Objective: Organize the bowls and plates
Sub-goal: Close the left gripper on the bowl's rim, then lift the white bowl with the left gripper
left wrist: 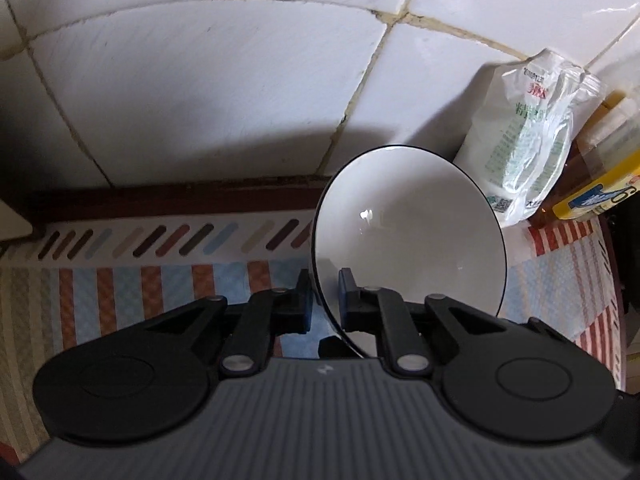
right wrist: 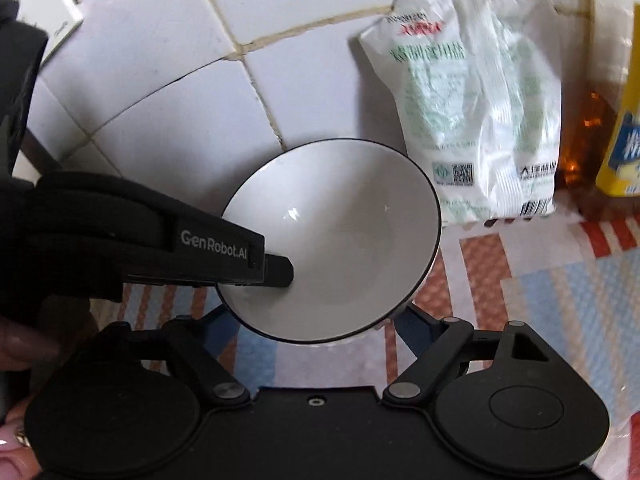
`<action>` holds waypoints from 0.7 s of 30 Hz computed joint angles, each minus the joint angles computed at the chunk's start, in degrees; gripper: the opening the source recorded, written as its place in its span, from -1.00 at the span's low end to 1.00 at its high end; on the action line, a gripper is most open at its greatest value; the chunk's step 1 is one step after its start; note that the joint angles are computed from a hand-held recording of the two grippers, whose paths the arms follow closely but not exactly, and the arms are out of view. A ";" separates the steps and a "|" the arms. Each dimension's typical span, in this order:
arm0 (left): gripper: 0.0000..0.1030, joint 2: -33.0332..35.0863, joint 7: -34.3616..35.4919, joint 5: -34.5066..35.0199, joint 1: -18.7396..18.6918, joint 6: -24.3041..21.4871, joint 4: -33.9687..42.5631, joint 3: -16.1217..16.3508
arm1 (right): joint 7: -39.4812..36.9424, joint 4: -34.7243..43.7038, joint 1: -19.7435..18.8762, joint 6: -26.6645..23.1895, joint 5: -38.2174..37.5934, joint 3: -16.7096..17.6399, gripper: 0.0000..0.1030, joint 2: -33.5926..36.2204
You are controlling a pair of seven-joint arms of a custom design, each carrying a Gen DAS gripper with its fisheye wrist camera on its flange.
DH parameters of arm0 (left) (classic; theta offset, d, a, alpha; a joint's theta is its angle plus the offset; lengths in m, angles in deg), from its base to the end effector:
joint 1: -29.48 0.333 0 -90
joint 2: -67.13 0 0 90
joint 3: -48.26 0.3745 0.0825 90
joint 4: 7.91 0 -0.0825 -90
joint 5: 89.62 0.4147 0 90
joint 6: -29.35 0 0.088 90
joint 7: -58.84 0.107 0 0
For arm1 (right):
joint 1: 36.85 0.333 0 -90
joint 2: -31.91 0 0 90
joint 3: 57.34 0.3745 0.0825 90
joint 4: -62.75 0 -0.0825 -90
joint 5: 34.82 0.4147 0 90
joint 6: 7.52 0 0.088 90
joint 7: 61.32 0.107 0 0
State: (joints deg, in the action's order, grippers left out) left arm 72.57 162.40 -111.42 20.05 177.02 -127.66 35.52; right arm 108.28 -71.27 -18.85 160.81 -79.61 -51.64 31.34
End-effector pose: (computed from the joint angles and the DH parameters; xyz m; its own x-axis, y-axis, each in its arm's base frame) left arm 0.5827 -0.2270 0.4615 -0.3666 -0.8996 0.2373 -0.8824 0.2554 -0.3951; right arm 0.4918 0.2656 0.4319 -0.1583 -0.9508 -0.2663 -0.7699 0.2877 -0.5696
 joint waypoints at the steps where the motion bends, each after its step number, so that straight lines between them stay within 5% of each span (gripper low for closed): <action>1: -0.78 -0.25 0.01 -0.43 0.05 -0.34 -0.14 -0.03 | -1.09 -0.05 0.04 -0.10 0.20 0.00 0.69 -0.14; 10: -0.76 -8.48 -0.57 -0.44 -1.68 -0.43 -5.25 0.50 | -0.99 -3.31 -1.00 -4.11 -4.52 3.22 0.59 -7.27; 21: -0.73 -22.46 -4.26 1.10 -5.06 -2.65 -12.40 2.66 | -15.04 -11.25 -1.81 -4.15 7.68 7.21 0.59 -22.24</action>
